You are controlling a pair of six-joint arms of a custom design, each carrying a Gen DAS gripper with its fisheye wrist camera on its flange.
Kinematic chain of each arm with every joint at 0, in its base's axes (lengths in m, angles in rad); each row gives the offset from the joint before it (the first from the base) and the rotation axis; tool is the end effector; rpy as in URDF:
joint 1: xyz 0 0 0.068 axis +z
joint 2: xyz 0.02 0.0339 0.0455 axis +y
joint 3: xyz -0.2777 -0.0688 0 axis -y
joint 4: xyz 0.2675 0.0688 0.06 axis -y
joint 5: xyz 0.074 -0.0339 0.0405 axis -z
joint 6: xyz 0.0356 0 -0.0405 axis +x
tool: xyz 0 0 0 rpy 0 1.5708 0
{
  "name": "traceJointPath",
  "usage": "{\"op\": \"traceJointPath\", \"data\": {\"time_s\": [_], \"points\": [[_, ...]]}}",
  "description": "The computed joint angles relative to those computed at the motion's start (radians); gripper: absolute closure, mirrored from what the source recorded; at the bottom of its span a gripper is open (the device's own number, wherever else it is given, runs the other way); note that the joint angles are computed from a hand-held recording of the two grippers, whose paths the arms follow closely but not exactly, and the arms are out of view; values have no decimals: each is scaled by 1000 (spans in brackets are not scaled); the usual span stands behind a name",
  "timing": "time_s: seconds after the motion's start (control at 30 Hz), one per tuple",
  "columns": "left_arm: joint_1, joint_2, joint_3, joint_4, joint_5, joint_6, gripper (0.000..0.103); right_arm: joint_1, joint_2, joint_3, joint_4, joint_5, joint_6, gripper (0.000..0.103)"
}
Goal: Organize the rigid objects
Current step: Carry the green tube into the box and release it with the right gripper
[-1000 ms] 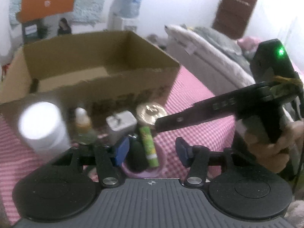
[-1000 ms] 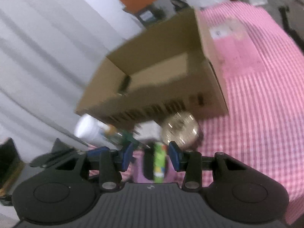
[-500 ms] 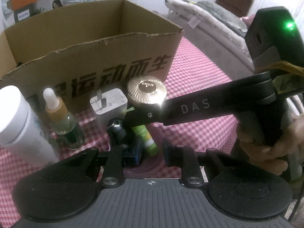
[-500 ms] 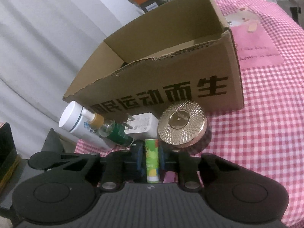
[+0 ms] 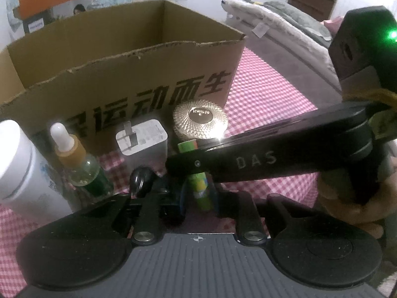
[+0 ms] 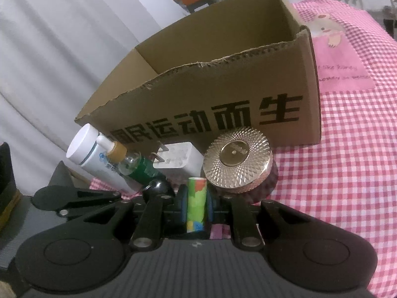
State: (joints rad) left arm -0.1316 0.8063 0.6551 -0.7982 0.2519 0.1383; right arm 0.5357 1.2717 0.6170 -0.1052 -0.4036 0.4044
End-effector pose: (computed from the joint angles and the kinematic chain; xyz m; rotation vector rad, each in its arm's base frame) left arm 0.1618 -0.0304 0.2447 0.4376 2.4663 -0.3142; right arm 0.2201 0.1469 0.1901 -0.3735 2.4179 0.9184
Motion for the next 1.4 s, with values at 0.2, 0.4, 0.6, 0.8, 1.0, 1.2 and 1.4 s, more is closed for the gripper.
{"op": "traceJointPath", "data": {"time_s": [0.2, 0.4, 0.6, 0.8, 1.0, 1.2, 1.4], "points": [[6, -96, 5, -35, -1, 10, 88, 28, -119, -24, -37, 40, 4, 86], [47, -185, 72, -84, 8, 29, 88, 83, -224, 19, -101, 103, -2, 86], [252, -126, 227, -104, 119, 138, 88, 99, -161, 211, -140, 74, -79, 86], [396, 104, 375, -80, 165, 180, 88, 68, 136, 547, -229, -62, -137, 86], [434, 345, 452, -99, 120, 206, 88, 24, 544, 951, -462, -216, -107, 86], [421, 480, 481, -118, 24, 237, 86, 23, 830, 1253, -701, -261, -124, 87], [448, 516, 506, -152, 14, 243, 79, 31, 1079, 1583, -948, -288, -138, 85]]}}
